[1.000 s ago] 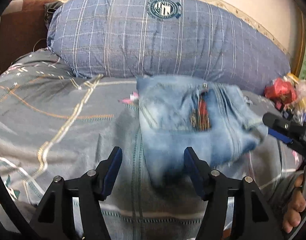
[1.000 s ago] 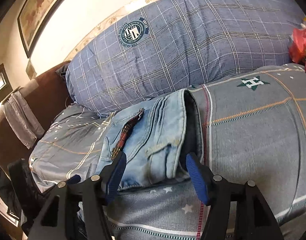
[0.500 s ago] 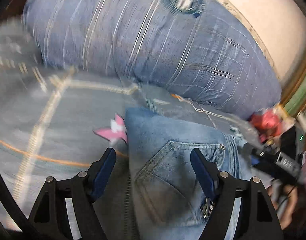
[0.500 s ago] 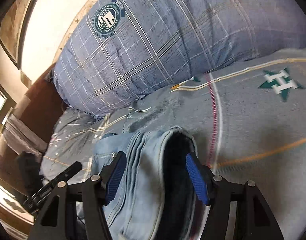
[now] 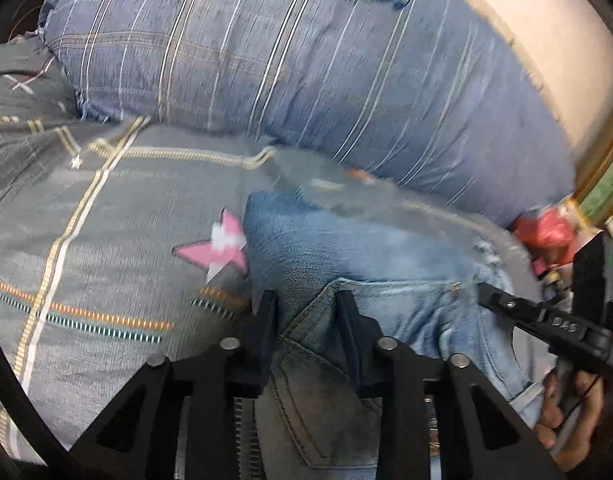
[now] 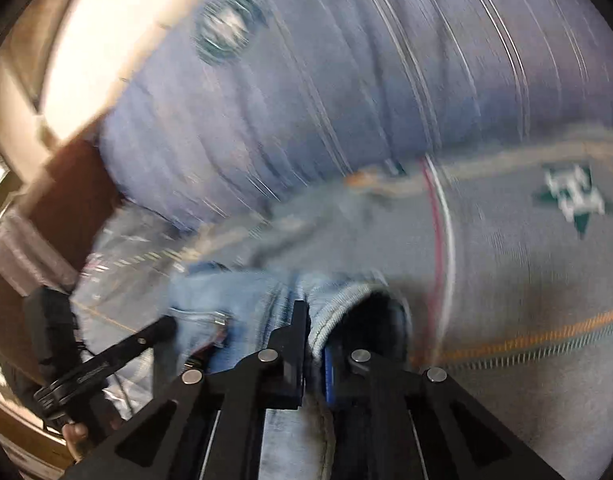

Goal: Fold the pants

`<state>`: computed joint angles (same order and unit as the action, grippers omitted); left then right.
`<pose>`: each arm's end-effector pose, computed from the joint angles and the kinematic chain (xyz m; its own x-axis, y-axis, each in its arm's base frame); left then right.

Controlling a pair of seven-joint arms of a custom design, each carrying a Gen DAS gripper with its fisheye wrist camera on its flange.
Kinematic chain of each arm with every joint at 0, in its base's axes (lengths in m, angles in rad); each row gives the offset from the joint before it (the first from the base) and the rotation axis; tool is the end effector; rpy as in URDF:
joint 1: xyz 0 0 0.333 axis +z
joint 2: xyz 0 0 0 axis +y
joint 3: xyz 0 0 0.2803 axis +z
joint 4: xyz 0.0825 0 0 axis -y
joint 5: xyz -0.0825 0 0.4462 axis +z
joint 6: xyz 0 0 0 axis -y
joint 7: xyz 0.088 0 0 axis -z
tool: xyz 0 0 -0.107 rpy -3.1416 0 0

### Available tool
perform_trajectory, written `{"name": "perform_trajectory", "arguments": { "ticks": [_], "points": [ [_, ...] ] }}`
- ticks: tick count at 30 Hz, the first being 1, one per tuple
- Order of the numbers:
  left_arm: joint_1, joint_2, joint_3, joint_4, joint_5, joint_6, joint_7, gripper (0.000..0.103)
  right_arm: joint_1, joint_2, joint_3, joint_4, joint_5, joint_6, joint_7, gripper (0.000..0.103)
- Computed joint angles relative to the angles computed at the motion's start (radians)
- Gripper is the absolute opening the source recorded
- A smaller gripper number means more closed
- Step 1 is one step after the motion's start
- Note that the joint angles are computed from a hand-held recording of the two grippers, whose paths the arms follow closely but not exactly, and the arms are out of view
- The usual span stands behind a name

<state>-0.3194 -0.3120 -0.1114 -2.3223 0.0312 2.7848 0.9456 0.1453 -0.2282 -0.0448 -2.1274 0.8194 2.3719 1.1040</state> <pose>0.5158 -0.2413 0.4938 0.0250 -0.9338 0.3570 -0.7591 -0.2500 -0.6010 0.5904 0.0667 0.5070 0.2415 -0.8203 -0.5184 -0.8482 0.0810 -0.5234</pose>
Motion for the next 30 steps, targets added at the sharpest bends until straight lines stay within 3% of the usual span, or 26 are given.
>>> {"name": "perform_trajectory", "arguments": {
  "ticks": [2, 4, 6, 9, 11, 13, 16, 20, 25, 30],
  "points": [
    [0.026, -0.009, -0.027, 0.0, 0.048, -0.009, -0.052, 0.043, 0.006, -0.003, -0.008, 0.001, 0.04, -0.011, -0.017, 0.009],
    [0.042, -0.028, -0.047, -0.008, 0.095, -0.015, -0.092, 0.061, 0.009, -0.036, -0.005, -0.022, 0.054, 0.026, -0.041, 0.01],
    [0.065, -0.066, -0.074, -0.032, 0.164, -0.022, -0.156, 0.069, 0.021, -0.064, -0.013, -0.046, 0.093, 0.039, -0.077, 0.013],
    [0.049, -0.081, -0.052, -0.047, 0.184, -0.008, -0.169, 0.07, 0.02, -0.105, -0.009, -0.084, 0.083, 0.063, -0.063, 0.022],
    [0.064, -0.101, -0.072, -0.06, 0.223, -0.011, -0.211, 0.07, 0.02, -0.129, -0.005, -0.105, 0.065, 0.093, -0.058, 0.035],
    [0.068, -0.108, -0.08, -0.062, 0.256, -0.018, -0.233, 0.072, 0.027, -0.155, 0.001, -0.129, 0.055, 0.145, -0.066, 0.075],
    [0.063, -0.119, -0.089, -0.059, 0.29, -0.043, -0.253, 0.078, 0.048, -0.179, -0.008, -0.149, 0.068, 0.184, -0.098, 0.076],
    [0.058, -0.132, -0.12, -0.036, 0.35, -0.144, -0.273, 0.078, 0.06, -0.226, -0.007, -0.191, 0.058, 0.204, -0.096, 0.076],
    [0.045, -0.209, -0.167, -0.062, 0.427, -0.23, -0.315, 0.08, 0.065, -0.405, 0.042, -0.351, -0.016, 0.274, -0.047, 0.076],
    [0.014, -0.31, -0.202, -0.122, 0.473, -0.308, -0.404, 0.083, 0.057, -0.56, 0.074, -0.468, -0.109, 0.247, 0.078, 0.076]
  ]
}}
